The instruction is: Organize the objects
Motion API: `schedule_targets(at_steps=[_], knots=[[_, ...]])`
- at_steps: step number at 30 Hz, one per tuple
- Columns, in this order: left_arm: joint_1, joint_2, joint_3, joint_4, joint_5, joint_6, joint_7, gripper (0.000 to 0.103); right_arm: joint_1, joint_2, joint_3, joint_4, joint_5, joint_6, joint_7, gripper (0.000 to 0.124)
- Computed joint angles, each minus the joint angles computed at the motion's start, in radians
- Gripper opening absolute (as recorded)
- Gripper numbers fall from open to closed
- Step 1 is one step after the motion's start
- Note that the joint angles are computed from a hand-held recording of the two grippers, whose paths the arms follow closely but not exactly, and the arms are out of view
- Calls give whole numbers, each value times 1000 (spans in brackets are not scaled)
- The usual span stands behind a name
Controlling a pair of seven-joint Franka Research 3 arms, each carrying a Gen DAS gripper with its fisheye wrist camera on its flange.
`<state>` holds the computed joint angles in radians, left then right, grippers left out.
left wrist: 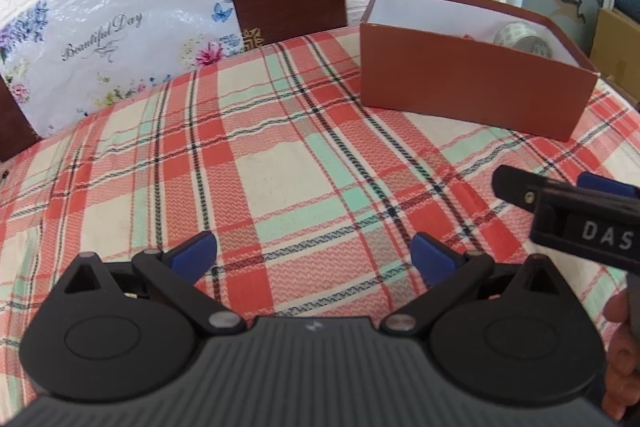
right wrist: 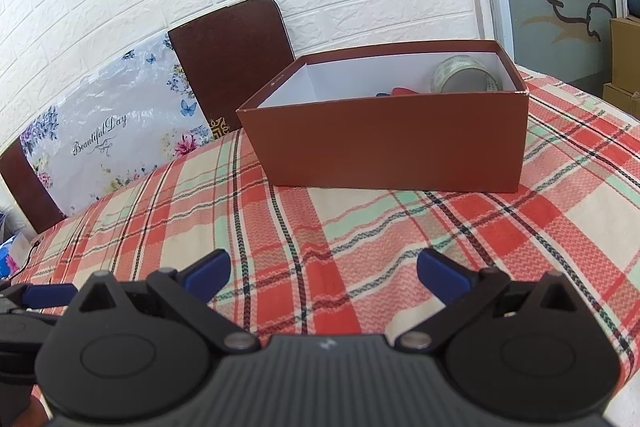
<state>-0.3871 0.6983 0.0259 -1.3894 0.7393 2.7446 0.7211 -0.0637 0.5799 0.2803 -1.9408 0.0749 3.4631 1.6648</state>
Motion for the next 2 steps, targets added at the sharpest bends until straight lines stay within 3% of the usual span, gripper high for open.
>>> schedule_targets(at_steps=[2], knots=[[3, -1, -2, -5, -1, 19, 3, 103, 4, 0, -3, 2, -2, -2, -4, 103]])
